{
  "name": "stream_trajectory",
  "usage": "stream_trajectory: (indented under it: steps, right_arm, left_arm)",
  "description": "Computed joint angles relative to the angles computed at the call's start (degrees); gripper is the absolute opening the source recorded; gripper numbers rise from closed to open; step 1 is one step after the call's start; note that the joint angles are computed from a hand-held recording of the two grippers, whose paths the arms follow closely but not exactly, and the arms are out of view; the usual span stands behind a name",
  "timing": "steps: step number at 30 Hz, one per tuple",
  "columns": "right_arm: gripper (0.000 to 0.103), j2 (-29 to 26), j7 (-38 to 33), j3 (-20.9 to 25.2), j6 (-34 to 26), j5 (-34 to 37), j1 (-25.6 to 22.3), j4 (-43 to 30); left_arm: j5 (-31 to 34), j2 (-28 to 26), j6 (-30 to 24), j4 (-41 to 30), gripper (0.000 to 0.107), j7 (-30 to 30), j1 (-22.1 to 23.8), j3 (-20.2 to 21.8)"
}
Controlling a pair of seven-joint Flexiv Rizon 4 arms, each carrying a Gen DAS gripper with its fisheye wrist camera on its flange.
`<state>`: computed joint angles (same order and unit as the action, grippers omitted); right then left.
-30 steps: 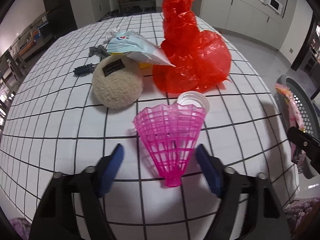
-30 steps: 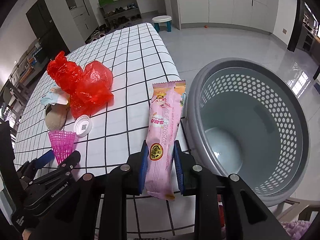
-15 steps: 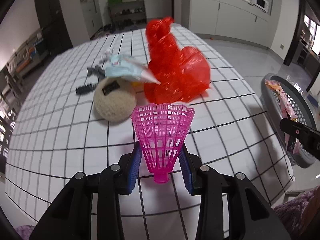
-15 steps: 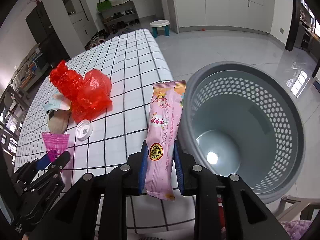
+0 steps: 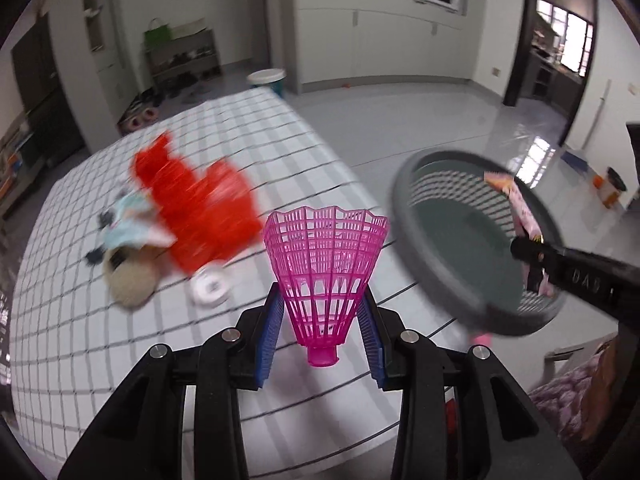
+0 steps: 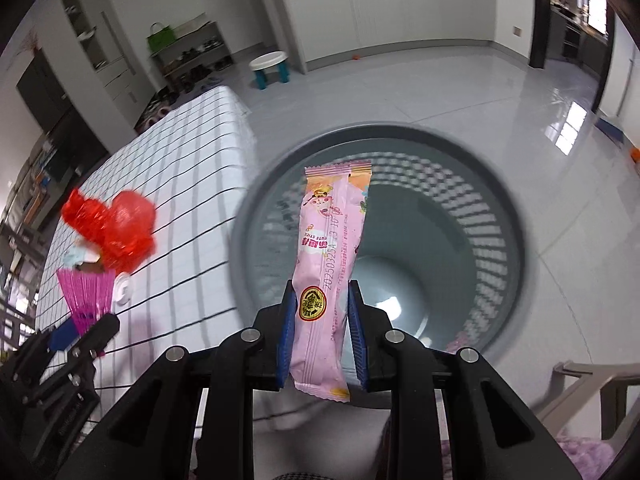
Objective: Collect trash
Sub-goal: 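Carry both items over the gray basket and open both tools to drop them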
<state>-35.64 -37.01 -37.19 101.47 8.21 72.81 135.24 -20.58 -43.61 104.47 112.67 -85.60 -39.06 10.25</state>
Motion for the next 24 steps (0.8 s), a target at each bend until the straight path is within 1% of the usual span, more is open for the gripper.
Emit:
stream_trajectory:
  steps: [5, 8, 11, 13, 15, 17, 20, 22, 23, 24]
  right_arm:
    - [0.024, 2.39, -2.36, -2.9, -0.17, -0.04, 0.19, 3.52]
    - [0.024, 3.41, -3.72, -2.59, 0.55, 0.12, -1.68, 4.24]
    - [0.024, 3.86, -4.9, -0.32, 2.08, 0.85, -5.03, 4.0]
    - [0.024, 3.81, -5.26, 3.34, 3.76, 1.79, -9.0, 3.51]
    - [0.024, 4.15, -5.89, 6.81, 3.99, 2.15, -12.6, 2.93]
    - [0.024, 4.11, -6.54, 8.36, 3.73, 2.2, -14.37, 2.37]
    - [0.025, 3.72, -7.06, 7.52, 3.47, 2.69, -13.66, 2.17]
    - [0.027, 3.42, -7.29, 6.56, 3.89, 3.3, -12.65, 2.38]
    - [0.03, 3.36, -7.41, 6.38, 4.14, 3.59, -12.42, 2.48]
    - [0.032, 3.33, -7.52, 6.24, 4.43, 3.94, -12.21, 2.58]
  left_arm:
    - [1.28, -2.04, -3.48, -6.46, 0.037, 0.99, -0.19, -1.48]
    - [3.21, -3.59, -5.81, -10.64, 0.038, 1.26, 0.27, -2.84]
    - [4.91, -5.21, -8.58, -14.51, 0.038, 0.73, 0.3, -3.3]
    - [6.05, -6.38, -10.91, -17.33, 0.038, 0.19, 0.5, -3.64]
    - [7.39, -7.3, -12.44, -19.47, 0.039, -0.39, 0.84, -3.97]
    - [8.75, -8.05, -13.34, -21.2, 0.04, -1.32, 0.71, -3.74]
    - [10.6, -8.6, -14.39, -22.91, 0.042, -2.63, 1.12, -4.25]
    - [11.59, -8.72, -14.79, -23.44, 0.044, -3.27, 1.72, -4.98]
    - [12.01, -8.85, -14.94, -23.72, 0.046, -3.72, 1.71, -4.9]
    - [12.4, -8.99, -15.24, -24.03, 0.055, -4.45, 1.17, -4.04]
